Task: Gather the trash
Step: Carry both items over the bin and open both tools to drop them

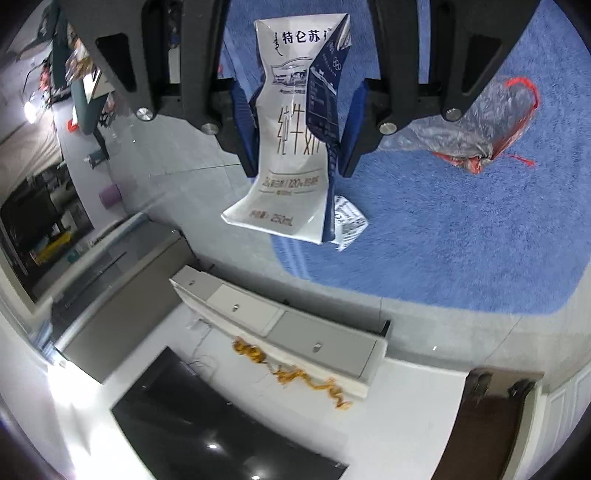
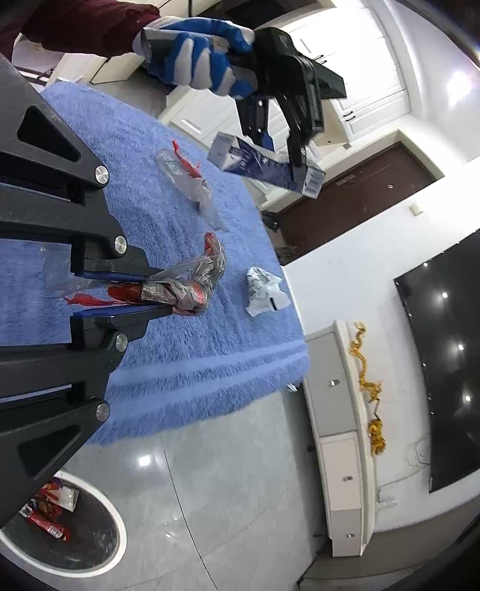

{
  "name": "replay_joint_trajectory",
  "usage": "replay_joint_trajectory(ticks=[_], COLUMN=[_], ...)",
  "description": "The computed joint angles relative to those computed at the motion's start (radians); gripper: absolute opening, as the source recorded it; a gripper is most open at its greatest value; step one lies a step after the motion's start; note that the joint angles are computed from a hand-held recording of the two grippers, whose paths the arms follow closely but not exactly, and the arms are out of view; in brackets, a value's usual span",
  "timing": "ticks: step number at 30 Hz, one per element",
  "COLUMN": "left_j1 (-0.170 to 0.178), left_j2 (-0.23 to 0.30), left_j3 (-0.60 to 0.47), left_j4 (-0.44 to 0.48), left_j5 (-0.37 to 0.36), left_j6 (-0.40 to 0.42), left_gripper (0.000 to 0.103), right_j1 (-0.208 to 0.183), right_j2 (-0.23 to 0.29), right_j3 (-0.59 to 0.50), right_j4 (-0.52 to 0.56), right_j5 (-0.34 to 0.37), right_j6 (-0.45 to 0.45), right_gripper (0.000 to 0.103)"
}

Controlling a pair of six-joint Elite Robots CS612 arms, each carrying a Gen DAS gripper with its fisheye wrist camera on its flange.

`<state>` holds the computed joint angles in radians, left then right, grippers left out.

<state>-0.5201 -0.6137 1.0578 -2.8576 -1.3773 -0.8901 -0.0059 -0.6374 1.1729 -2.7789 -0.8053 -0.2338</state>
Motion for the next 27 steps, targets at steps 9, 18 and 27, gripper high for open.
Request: replay_joint_trajectory(ticks=[9, 18, 27], left_j1=[-0.047, -0.074, -0.103], left_j2=[-0.085, -0.077, 0.139], left_j3=[0.096, 0.049, -0.333], left_j4=[-0.051, 0.012, 0.229], left_j5=[0.101, 0.114, -0.040], left_j6=[0.068, 0.087, 0.194], left_gripper=[0.041, 0.041, 0.041], right_j1=[-0.041, -0.087, -0.147], right_j2=[-0.050, -0.056, -0.050], right_j3=[0.098, 0.143, 0.167], right_j4=[-0.134, -0.231, -0.265], right_j5=[0.003, -0.002, -0.140], right_j6=[0.062, 0.147, 0.222], right_gripper=[0.011, 0.011, 0.011])
